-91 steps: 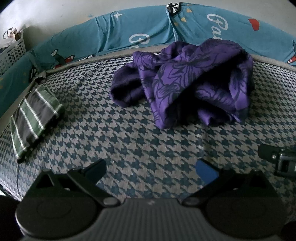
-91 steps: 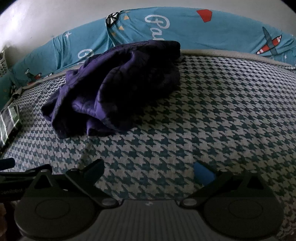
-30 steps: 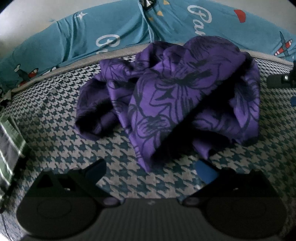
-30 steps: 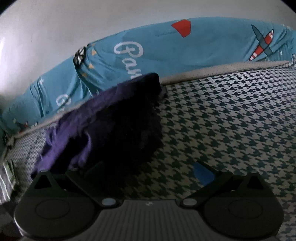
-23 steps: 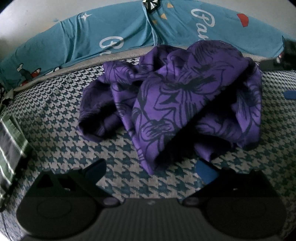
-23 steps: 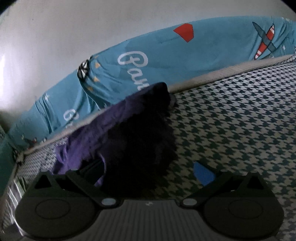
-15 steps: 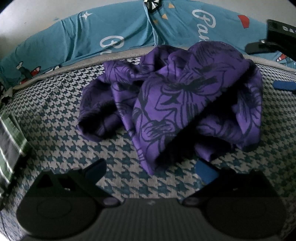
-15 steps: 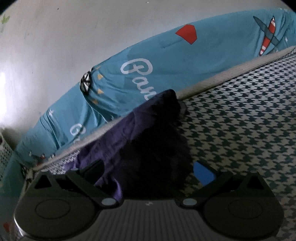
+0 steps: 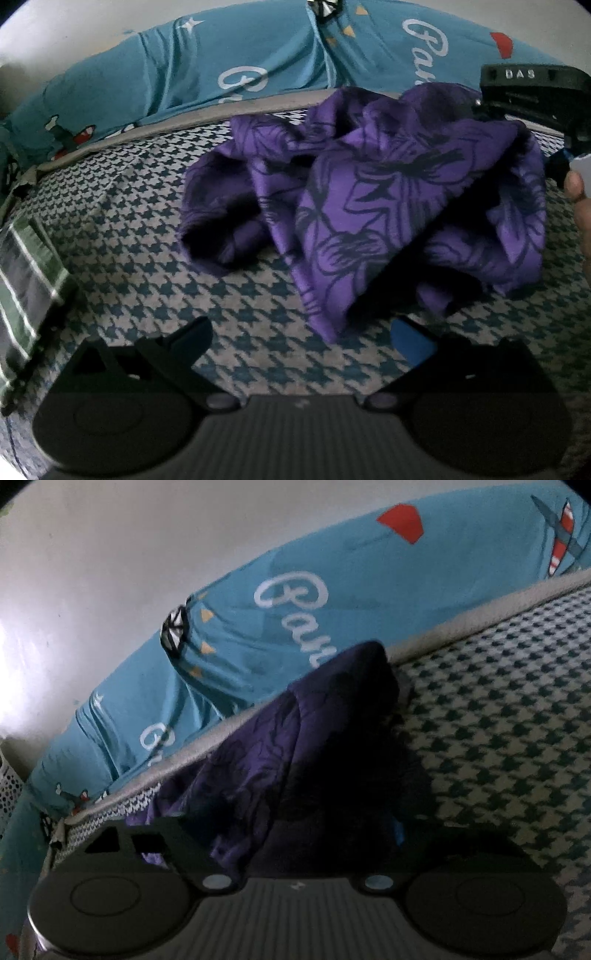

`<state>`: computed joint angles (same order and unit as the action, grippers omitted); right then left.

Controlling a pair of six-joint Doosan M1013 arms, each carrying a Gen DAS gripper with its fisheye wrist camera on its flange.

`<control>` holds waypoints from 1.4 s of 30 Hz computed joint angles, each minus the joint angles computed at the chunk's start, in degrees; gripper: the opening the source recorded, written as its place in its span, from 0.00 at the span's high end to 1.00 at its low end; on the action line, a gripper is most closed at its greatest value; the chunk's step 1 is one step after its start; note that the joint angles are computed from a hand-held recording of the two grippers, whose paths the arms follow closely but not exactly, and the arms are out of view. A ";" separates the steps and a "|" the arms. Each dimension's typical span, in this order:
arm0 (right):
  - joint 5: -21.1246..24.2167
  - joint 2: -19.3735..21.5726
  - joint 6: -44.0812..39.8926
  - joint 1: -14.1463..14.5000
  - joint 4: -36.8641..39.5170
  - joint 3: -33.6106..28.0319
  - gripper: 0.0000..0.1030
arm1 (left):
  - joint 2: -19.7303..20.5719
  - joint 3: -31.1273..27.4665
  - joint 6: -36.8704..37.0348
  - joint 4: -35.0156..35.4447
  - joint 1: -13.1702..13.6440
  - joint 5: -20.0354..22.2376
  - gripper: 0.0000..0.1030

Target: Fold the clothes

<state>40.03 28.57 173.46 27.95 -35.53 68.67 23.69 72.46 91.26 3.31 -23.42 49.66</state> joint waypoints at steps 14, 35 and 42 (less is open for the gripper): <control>-2.84 -0.36 0.47 2.19 -10.93 0.87 0.75 | 0.16 -0.70 -5.84 2.90 1.19 -0.57 0.00; -2.28 -0.48 -14.02 10.21 -25.32 2.13 0.78 | -2.00 1.27 -14.40 8.29 3.03 -8.95 0.00; -1.30 0.34 -19.49 12.50 -21.79 1.77 0.78 | -2.60 2.18 -14.02 6.14 3.67 -10.93 0.00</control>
<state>38.72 28.91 153.97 40.45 -57.32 70.43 21.09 74.65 77.23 9.45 -19.76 38.73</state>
